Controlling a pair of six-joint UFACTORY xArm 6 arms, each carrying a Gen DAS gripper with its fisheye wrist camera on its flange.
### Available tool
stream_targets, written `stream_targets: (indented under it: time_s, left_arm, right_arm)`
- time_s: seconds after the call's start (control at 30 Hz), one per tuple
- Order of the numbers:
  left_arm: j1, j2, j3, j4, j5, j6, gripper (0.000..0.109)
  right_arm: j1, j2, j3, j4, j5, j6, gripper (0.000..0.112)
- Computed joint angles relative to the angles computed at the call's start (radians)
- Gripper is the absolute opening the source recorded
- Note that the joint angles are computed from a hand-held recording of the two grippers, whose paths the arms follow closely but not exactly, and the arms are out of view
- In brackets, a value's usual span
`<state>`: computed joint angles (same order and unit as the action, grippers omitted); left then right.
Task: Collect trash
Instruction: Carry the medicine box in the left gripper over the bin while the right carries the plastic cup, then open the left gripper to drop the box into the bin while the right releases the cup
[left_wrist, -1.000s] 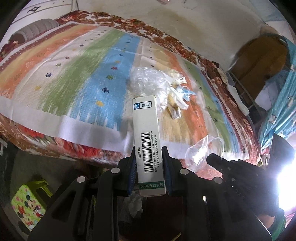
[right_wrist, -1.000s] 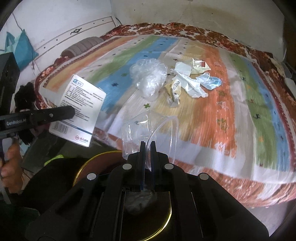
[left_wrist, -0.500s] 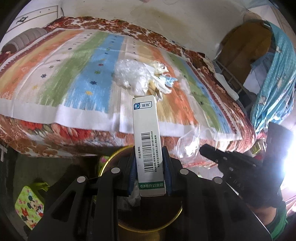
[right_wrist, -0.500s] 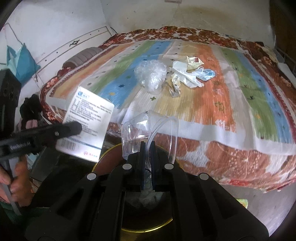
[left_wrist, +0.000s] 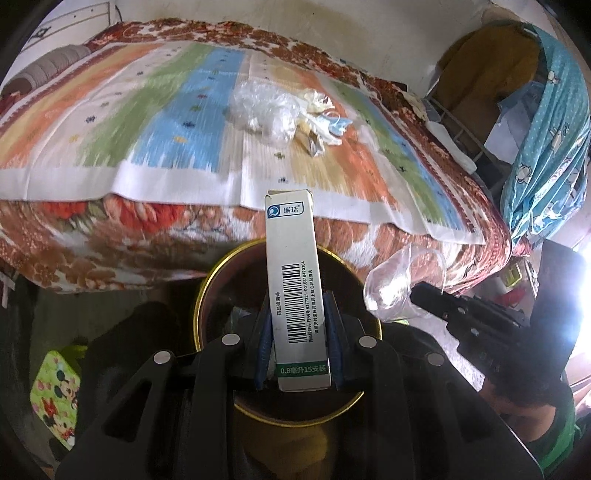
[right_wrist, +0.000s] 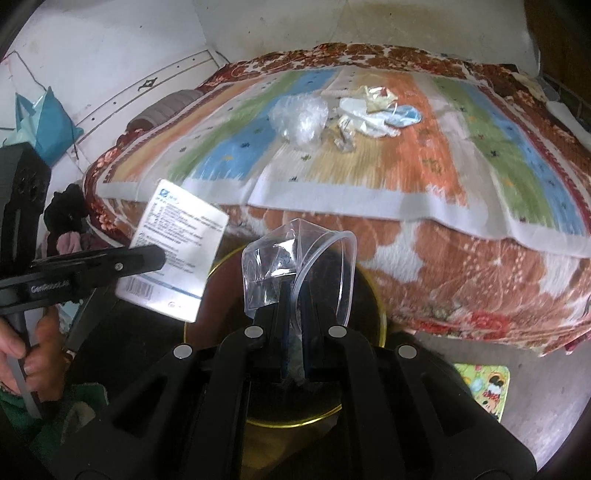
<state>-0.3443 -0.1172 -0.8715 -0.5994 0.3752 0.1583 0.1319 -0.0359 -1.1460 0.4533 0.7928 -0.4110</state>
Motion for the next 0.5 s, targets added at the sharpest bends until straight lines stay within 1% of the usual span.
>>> stream_targets:
  time_s: [0.13, 0.27, 0.33, 0.5]
  left_arm:
    - [-0.005, 0.025, 0.008, 0.017, 0.003, -0.021, 0.024]
    - [-0.005, 0.056, 0.003, -0.003, 0.020, -0.019, 0.024]
    - [-0.005, 0.075, -0.003, -0.022, 0.033, -0.018, 0.024]
    - [0.001, 0.111, -0.015, -0.020, 0.049, -0.042, 0.024]
  right_arm:
    - [0.013, -0.006, 0.037, -0.014, -0.008, 0.012, 0.004]
    - [0.026, 0.000, 0.059, -0.020, 0.000, 0.017, 0.004]
    - [0.033, 0.009, 0.066, -0.022, 0.007, 0.027, 0.004]
    - [0.041, 0.052, 0.057, -0.035, 0.024, 0.066, 0.004]
